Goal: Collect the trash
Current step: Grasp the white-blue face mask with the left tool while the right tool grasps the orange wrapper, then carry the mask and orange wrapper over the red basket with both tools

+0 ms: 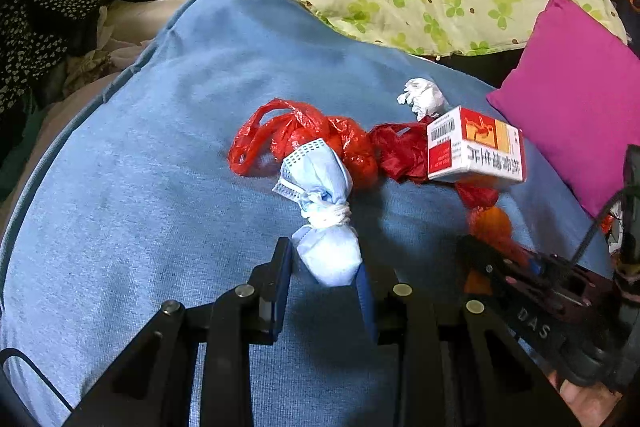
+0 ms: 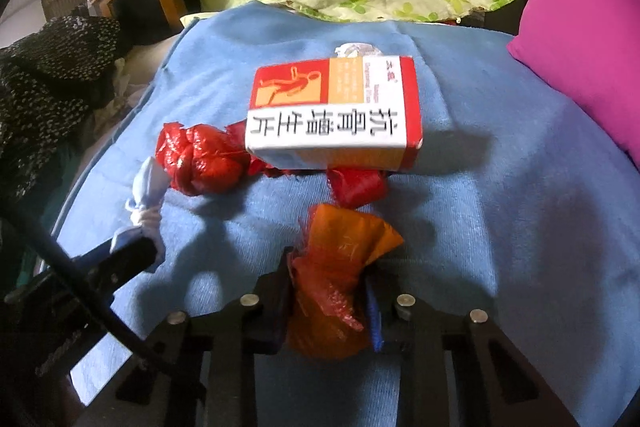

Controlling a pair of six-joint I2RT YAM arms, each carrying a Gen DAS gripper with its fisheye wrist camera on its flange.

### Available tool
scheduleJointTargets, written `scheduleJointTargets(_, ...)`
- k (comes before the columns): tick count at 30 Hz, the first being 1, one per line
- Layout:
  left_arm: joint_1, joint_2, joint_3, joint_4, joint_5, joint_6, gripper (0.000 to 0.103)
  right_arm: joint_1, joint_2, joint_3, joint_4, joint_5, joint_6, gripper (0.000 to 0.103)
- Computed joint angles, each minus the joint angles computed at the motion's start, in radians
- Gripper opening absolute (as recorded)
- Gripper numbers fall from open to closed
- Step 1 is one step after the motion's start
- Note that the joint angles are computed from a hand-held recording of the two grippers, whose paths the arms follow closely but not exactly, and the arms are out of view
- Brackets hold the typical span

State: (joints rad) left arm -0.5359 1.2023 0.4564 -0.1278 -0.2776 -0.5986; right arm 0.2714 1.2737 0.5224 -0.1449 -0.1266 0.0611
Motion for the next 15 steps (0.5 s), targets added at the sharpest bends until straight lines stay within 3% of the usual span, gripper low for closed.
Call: scheduleJointTargets(15,-0.026,0.003,0.006,0.000,-0.016,0.002,0.032,-0.028,-0.128,-0.050,-0.091,-0.012,-0.033,0.030)
